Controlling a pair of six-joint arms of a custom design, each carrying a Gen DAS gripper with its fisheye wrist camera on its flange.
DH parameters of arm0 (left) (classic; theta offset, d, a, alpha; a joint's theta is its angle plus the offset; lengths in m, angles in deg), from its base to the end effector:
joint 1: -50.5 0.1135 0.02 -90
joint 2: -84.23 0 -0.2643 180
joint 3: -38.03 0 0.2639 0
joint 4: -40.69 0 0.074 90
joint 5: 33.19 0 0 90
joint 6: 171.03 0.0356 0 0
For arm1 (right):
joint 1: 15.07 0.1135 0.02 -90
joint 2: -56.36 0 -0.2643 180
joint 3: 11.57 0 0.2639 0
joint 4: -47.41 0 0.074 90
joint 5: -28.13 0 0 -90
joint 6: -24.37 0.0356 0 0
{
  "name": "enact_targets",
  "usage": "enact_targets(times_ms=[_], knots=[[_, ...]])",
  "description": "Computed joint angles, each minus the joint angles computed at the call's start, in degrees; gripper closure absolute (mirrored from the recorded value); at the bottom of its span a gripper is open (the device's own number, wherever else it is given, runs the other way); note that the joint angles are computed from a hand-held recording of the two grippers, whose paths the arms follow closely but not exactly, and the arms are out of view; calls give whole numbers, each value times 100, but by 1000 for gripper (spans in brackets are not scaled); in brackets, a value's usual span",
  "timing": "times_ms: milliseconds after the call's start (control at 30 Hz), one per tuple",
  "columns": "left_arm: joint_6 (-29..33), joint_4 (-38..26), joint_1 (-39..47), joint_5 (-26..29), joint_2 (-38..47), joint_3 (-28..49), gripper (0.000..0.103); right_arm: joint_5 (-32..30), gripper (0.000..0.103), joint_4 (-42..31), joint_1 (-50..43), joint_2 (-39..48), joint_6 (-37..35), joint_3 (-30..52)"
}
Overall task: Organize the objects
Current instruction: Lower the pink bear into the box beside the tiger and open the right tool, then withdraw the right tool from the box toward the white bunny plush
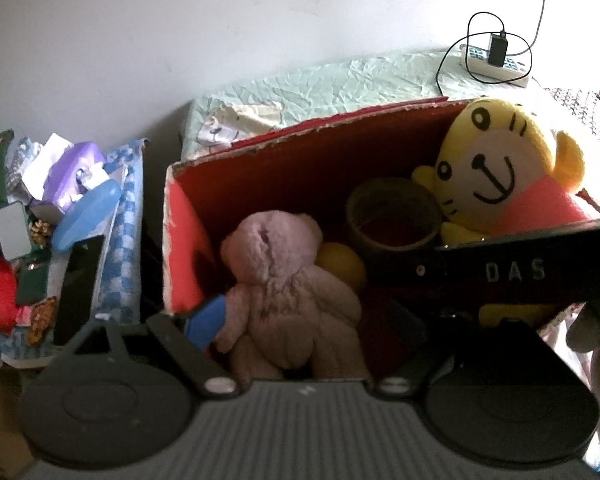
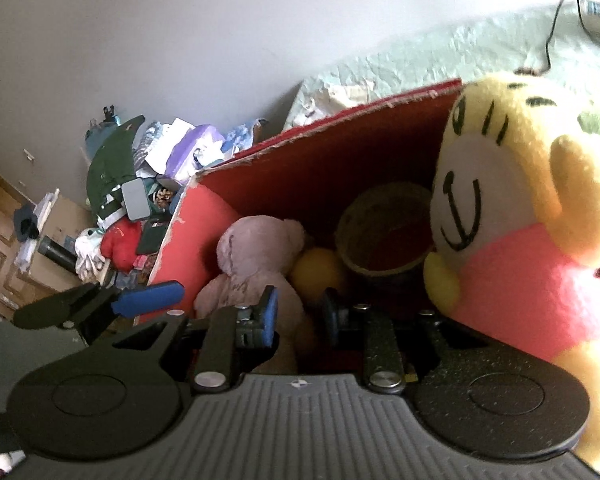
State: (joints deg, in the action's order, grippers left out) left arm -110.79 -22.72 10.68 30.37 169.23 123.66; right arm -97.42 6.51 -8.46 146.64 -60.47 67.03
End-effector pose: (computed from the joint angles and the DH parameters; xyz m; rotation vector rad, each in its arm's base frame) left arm 0.2477 -0.1859 0.2855 0.0773 2.4959 0.1366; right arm 0.3376 0.0600 0.2426 -0.2940 2.4219 0.8577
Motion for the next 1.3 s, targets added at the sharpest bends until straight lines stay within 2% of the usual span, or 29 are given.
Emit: enact_targets(times_ms=[433, 833, 1300], knots=[[-673, -445, -400, -226, -33, 124, 10, 211, 75, 254, -162, -880, 8, -754], [-1048, -786, -819, -558, 104, 450, 9, -226, 75, 924, -586, -1534, 458, -1475], [-1190, -940, -1043, -573, 141, 710, 8, -479, 75, 1560, -1017, -2083, 753, -2129]])
